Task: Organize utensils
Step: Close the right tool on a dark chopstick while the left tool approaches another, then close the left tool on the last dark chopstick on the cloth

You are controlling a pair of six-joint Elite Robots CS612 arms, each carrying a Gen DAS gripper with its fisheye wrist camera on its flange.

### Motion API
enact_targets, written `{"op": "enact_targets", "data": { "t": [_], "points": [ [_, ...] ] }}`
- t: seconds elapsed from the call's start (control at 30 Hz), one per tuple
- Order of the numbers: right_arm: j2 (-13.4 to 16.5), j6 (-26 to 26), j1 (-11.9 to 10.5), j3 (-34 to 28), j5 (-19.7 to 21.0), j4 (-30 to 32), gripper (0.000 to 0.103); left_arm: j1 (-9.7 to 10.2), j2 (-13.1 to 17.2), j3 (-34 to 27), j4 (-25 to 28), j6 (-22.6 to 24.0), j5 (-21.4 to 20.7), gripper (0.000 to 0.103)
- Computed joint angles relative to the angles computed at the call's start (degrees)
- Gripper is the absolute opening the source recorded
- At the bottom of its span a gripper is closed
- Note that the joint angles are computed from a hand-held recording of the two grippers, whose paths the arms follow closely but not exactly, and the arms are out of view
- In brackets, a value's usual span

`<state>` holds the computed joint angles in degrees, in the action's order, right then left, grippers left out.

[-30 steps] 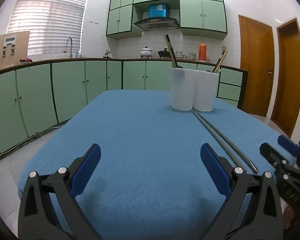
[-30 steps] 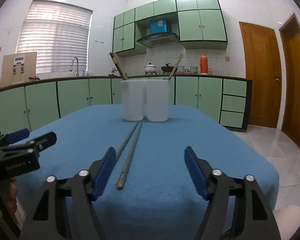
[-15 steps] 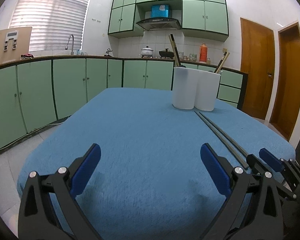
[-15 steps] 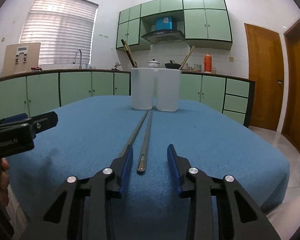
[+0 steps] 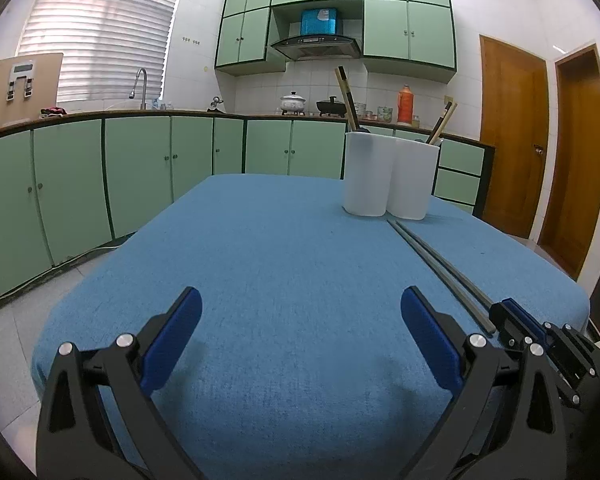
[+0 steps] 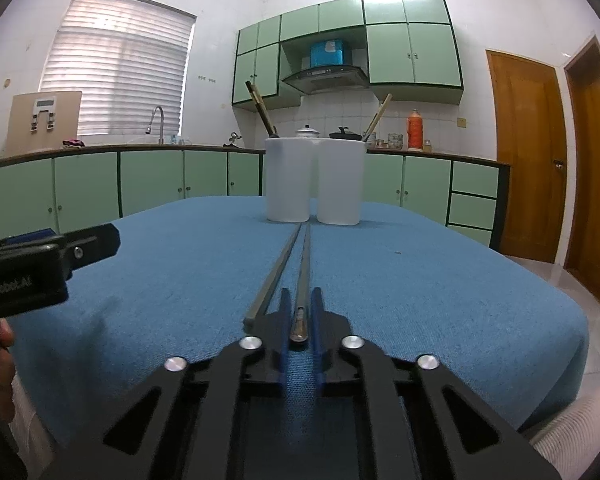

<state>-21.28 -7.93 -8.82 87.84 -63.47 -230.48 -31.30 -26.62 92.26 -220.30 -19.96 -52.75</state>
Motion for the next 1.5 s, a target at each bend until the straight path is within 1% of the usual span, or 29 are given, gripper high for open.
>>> {"op": "enact_targets", "data": {
  "t": [0.17, 0.4, 0.53, 0.67, 0.83, 0.9, 0.93, 0.97, 1.03, 1.1, 1.17, 1.2, 1.27, 1.33, 1.37, 1.4, 1.47, 1.5],
  "points": [
    [-0.1, 1.1, -0.3, 0.0, 0.2, -0.1, 0.008, -0.09, 0.1, -0.1, 0.1, 0.2, -0.1, 0.097],
    [-0.3, 2.7, -0.8, 0.6, -2.2, -1.2, 0.008, -0.72, 0.3, -0.7, -0.1, 1.1, -0.9, 0.097],
    [-0.6, 4.0, -1.4, 1.0, -4.4, -2.1, 0.008, -1.30, 0.6, -1.6, -0.1, 1.4, -2.1, 0.097],
    [-0.8, 4.6, -1.8, 1.3, -5.2, -2.8, 0.008, -1.93, 1.2, -3.0, 0.6, 1.0, -3.8, 0.097],
    [-0.8, 5.8, -2.5, 1.4, -5.7, -4.3, 0.007, -2.91, 2.3, -5.3, 1.8, 1.6, -3.9, 0.096],
    [-0.7, 6.2, -2.8, 1.6, -5.7, -4.6, 0.007, -3.17, 2.8, -6.3, 2.5, 1.6, -3.6, 0.091],
    [-0.7, 6.3, -2.9, 1.6, -5.7, -4.6, 0.007, -3.32, 3.0, -6.8, 3.2, 1.8, -3.2, 0.082],
    [-0.7, 6.6, -3.0, 1.5, -5.7, -4.6, 0.007, -3.42, 3.3, -7.4, 4.1, 1.9, -3.0, 0.077],
    [-0.7, 7.1, -3.2, 1.5, -5.6, -4.5, 0.008, -3.45, 3.5, -8.0, 5.1, 1.7, -3.1, 0.077],
    [-0.8, 7.5, -3.3, 1.5, -5.6, -4.6, 0.007, -3.66, 4.0, -8.7, 5.6, 1.6, -2.6, 0.073],
    [-0.7, 7.7, -3.4, 1.4, -5.7, -4.8, 0.008, -3.98, 4.5, -9.5, 6.8, 1.8, -1.2, 0.063],
    [-0.6, 7.8, -3.4, 1.4, -5.7, -4.8, 0.008, -4.16, 4.7, -9.9, 6.7, 2.1, -0.5, 0.062],
    [-0.5, 7.9, -3.5, 1.4, -5.6, -4.9, 0.008, -4.41, 5.0, -10.1, 6.4, 2.5, 0.2, 0.055],
    [-0.5, 7.9, -3.5, 1.4, -5.6, -4.9, 0.008, -4.71, 5.3, -10.6, 6.3, 2.5, 0.9, 0.050],
    [-0.5, 7.8, -3.5, 1.5, -5.5, -4.9, 0.008, -4.72, 5.3, -10.6, 6.3, 2.5, 1.0, 0.046],
    [-0.5, 7.8, -3.5, 1.6, -5.5, -5.0, 0.008, -4.81, 5.4, -10.8, 6.3, 2.5, 1.2, 0.044],
    [-0.5, 7.8, -3.5, 1.6, -5.5, -5.2, 0.008, -4.95, 5.5, -11.0, 6.3, 2.4, 1.2, 0.031],
    [-0.5, 7.8, -3.5, 1.7, -5.5, -5.2, 0.008, -5.03, 5.5, -11.1, 6.4, 2.1, 1.3, 0.030]
  ]
}}
